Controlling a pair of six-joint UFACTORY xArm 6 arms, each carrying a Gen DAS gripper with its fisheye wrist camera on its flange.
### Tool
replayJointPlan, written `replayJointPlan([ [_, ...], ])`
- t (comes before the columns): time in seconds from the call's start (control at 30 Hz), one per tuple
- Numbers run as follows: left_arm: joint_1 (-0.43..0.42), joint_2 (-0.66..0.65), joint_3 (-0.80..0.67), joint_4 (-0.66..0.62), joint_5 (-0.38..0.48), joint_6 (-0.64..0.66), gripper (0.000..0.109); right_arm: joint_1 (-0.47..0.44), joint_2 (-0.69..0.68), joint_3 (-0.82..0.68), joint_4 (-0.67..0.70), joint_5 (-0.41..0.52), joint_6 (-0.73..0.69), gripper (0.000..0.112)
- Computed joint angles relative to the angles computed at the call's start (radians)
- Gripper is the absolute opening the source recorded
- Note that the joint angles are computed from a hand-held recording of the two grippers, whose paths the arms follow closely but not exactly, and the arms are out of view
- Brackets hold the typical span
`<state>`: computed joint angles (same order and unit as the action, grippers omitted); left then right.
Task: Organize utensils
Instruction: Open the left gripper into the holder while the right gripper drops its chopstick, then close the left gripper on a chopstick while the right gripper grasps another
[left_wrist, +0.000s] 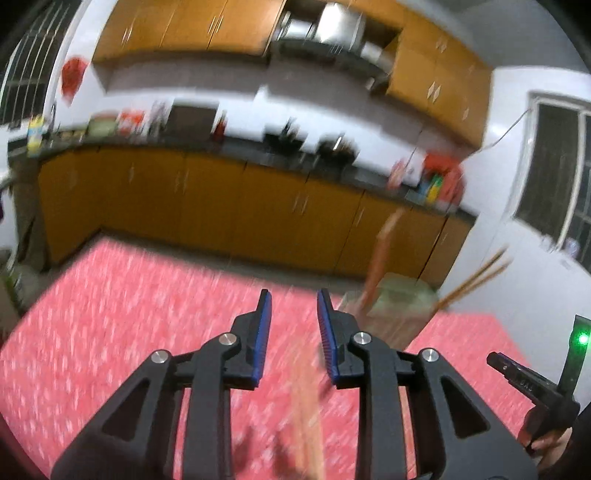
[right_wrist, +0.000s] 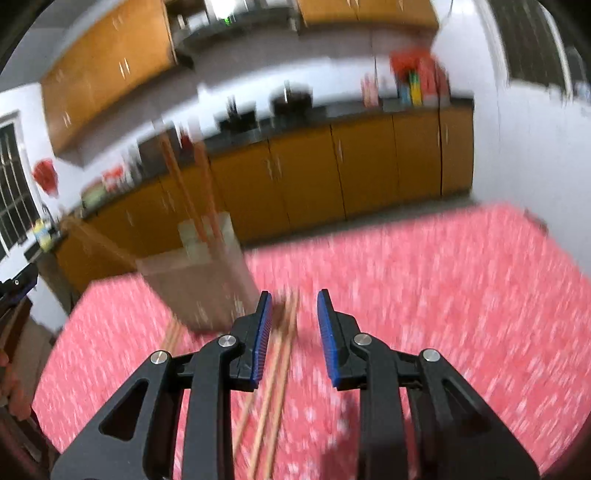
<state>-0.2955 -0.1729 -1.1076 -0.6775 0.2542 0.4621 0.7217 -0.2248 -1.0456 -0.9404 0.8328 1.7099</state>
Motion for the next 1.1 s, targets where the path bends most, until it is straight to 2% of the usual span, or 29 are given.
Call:
replayJointPlan([
  [0.1,0.029,0.021,0.046,0.109,0.070,-0.084,0.026,-0.014,0.067,0.011,0.101,-0.084,-0.056,0.025],
  [0.2,0.033,0.020,0.099,0.141,0.098,-0.093,0.026,-0.014,0.132,-0.001,0.161,-0.131,-0.117,0.024],
  [0.33,0.036,0.017,0.145,0.139,0.122,-0.063,0.026,0.010,0.204,-0.045,0.180,-0.110,-0.134,0.024],
  [0.57,0.021,0.033,0.141,0.114,0.168,-0.011,0.026,0.009,0.208,-0.043,0.175,-0.073,-0.136,0.008],
  [0.67,0.005,0.042,0.133,0.109,0.193,-0.005,0.026,0.012,0.175,-0.015,0.162,-0.032,-0.087,0.008],
  [0.77,-0.006,0.048,0.134,0.101,0.212,0.016,0.025,0.004,0.143,0.019,0.156,-0.029,-0.049,0.007],
  [0.9,-0.021,0.058,0.133,0.122,0.229,0.016,0.019,0.007,0.136,0.028,0.150,-0.024,-0.047,0.007],
  [1.1,-0.041,0.077,0.124,0.171,0.240,-0.008,0.018,0.012,0.138,0.025,0.142,-0.016,-0.050,0.008],
])
